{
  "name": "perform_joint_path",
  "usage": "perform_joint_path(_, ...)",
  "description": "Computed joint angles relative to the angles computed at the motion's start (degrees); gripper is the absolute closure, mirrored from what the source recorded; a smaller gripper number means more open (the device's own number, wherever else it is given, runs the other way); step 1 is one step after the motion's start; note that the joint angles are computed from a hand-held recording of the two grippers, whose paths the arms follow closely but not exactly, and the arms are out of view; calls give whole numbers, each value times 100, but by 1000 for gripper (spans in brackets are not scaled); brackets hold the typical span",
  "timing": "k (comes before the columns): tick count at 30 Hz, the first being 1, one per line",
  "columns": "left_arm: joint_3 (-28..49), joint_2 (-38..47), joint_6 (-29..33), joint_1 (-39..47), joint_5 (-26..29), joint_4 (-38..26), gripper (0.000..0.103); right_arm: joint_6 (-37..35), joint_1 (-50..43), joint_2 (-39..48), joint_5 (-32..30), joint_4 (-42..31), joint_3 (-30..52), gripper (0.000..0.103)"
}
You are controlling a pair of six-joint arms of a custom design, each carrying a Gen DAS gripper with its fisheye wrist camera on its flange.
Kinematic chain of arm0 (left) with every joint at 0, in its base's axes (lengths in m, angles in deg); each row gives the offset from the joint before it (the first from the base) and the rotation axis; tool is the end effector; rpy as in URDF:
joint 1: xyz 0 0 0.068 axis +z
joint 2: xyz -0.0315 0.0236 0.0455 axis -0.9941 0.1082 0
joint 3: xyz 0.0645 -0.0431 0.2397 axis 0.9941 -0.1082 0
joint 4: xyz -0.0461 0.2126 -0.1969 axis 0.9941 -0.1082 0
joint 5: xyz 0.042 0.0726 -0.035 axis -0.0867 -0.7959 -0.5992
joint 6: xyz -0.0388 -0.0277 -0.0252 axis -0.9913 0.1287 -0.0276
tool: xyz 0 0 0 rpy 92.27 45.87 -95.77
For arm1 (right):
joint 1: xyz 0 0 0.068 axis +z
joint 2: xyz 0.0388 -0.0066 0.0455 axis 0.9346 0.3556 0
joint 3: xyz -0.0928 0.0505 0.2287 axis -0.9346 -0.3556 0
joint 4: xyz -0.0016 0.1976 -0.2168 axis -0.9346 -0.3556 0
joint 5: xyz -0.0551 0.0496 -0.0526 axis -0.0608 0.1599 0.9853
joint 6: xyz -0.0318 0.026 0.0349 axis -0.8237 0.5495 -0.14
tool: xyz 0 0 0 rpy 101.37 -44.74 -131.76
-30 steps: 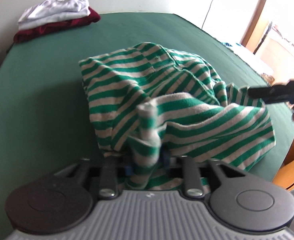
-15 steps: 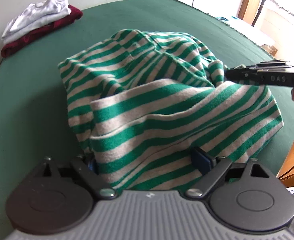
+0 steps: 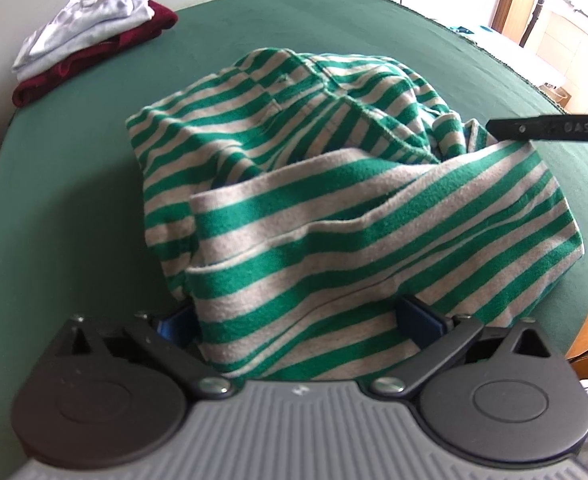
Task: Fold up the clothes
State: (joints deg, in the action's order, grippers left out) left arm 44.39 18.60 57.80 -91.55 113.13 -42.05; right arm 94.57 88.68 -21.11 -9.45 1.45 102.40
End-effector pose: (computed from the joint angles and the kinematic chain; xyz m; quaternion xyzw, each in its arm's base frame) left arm 0.3658 -0.0650 0.1651 0.4888 0.8277 -0.1394 0.2379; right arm 0.2131 0.0592 0.1880 0.2751 0.8627 0.0220 0.4238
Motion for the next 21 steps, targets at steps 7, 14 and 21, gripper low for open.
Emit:
perform_joint_path(7, -16, -34, -29, -55, -87, 17, 1, -446, 130, -572, -307, 138, -114, 57)
perform_joint_path(14, 13, -38, -37, -66, -145, -32, 1, -740, 485, 553, -187, 7, 354, 83)
perform_joint_path(21, 53, -22, -59, -76, -166, -81, 1, -187, 324, 7, 177, 97, 105, 100)
